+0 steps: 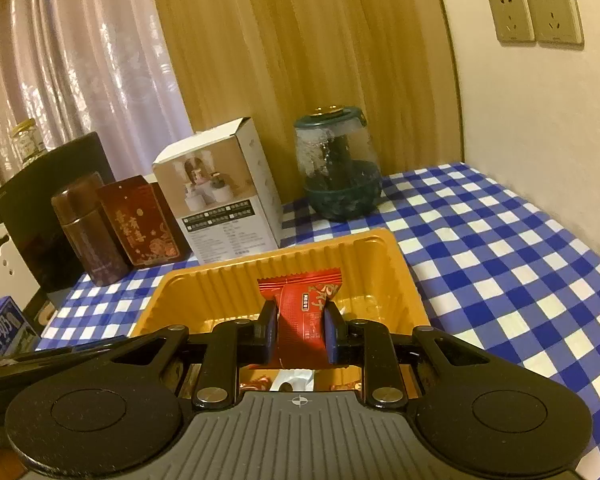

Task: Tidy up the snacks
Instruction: 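Lower the large red packet into the tray and open the right tool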

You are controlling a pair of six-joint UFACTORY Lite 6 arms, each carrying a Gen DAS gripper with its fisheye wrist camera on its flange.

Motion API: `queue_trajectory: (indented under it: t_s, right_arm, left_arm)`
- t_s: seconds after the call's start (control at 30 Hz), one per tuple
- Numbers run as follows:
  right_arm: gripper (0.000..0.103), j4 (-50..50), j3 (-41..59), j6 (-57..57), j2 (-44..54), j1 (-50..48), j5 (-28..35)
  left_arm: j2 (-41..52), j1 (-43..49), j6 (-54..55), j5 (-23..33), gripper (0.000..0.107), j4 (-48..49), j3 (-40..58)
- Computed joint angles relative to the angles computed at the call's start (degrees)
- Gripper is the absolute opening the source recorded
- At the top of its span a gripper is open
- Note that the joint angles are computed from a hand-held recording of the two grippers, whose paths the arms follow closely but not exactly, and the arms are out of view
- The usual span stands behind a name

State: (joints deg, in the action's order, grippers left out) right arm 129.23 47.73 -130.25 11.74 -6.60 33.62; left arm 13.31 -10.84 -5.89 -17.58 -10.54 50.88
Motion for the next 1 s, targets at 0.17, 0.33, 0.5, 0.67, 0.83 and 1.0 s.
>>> queue_trajectory:
  t_s: [0.17,0.33,0.5,0.67,0.83,1.0]
  right_arm:
    - [0.024,-1.5,0.1,1.4,0.0,-0.1,0.5]
    - [0.024,-2.6,0.0,1.8,0.0,0.2,1.2]
    - [0.024,-2.4,0.0,1.2,0.2,0.7,1.5]
    - [0.024,-2.3,-0.1,0.9,0.4,1.2,1.8]
    - [0.024,-1.9,0.4,0.4,0.9,1.6,2.1]
    - [0.025,-0.9,1.1,-0.2,1.6,2.0,1.6]
  left_arm:
    - [-0.6,-0.1,5.7,1.0,0.029,-5.7,-0.3]
    - [0.2,-1.1,10.3,1.2,0.029,-9.6,0.2]
    - [0.4,-1.9,15.9,1.1,0.029,-15.0,0.4]
    - [0.8,-2.5,19.8,1.0,0.03,-18.5,0.7]
    - [0.6,-2.5,18.5,1.1,0.031,-17.2,0.5]
    - [0.8,-2.4,18.6,1.2,0.031,-17.5,0.7]
